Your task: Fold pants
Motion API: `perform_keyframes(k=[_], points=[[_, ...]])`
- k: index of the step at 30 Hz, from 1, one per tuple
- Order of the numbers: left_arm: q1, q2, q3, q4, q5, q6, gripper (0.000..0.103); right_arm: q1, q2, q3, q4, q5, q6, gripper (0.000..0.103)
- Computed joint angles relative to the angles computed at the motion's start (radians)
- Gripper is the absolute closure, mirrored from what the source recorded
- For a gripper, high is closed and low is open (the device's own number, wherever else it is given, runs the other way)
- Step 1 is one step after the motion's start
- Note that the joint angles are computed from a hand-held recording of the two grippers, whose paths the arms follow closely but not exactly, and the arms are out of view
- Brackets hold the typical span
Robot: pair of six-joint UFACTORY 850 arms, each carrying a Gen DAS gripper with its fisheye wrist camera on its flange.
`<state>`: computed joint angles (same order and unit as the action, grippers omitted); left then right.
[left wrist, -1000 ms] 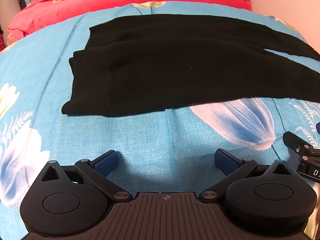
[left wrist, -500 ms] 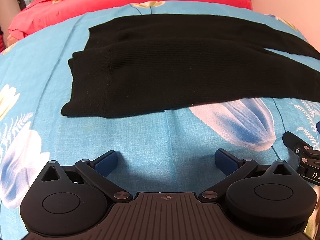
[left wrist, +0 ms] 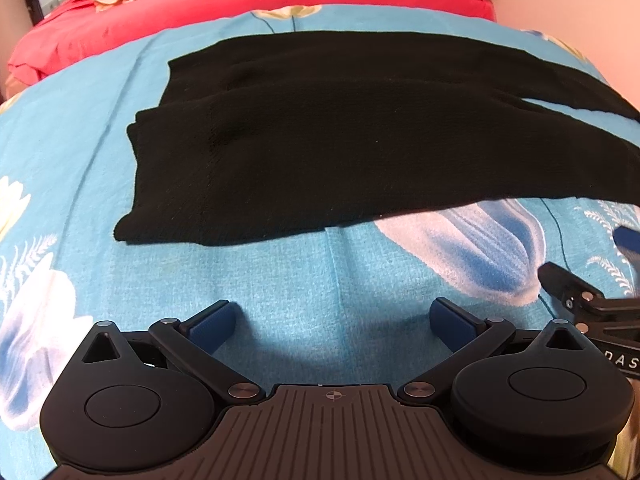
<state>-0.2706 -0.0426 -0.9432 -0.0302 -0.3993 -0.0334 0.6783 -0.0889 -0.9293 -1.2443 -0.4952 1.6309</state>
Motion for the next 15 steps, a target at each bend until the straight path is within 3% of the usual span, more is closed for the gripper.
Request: perform_keyframes(k=[4, 8, 11, 13, 15], points=[[0.048, -0.004, -0.029, -0.175, -0.059, 0.192, 0.0, 0.001, -0.027, -0.035, -0.03, 0.003, -0.114, 0.0], [0.117, 0.045, -0.017, -0.171, -0.041, 0.172, 0.0, 0.009, -0.059, -0.066, -0.191, 0.075, -0.174, 0.002], [0.149, 0.075, -0.006, -0.028, 0.008, 0.02, 0.0, 0.032, -0.121, -0.116, -0.357, 0.082, -0.202, 0.021], [0.168, 0.075, -0.008, 0.067, 0.024, -0.091, 0.0, 0.038, -0.188, -0.182, -0.371, 0.09, -0.299, 0.048], [0.187, 0.055, -0.022, 0.091, 0.013, -0.141, 0.0, 0.035, -0.232, -0.225, -0.45, 0.115, -0.269, 0.049]])
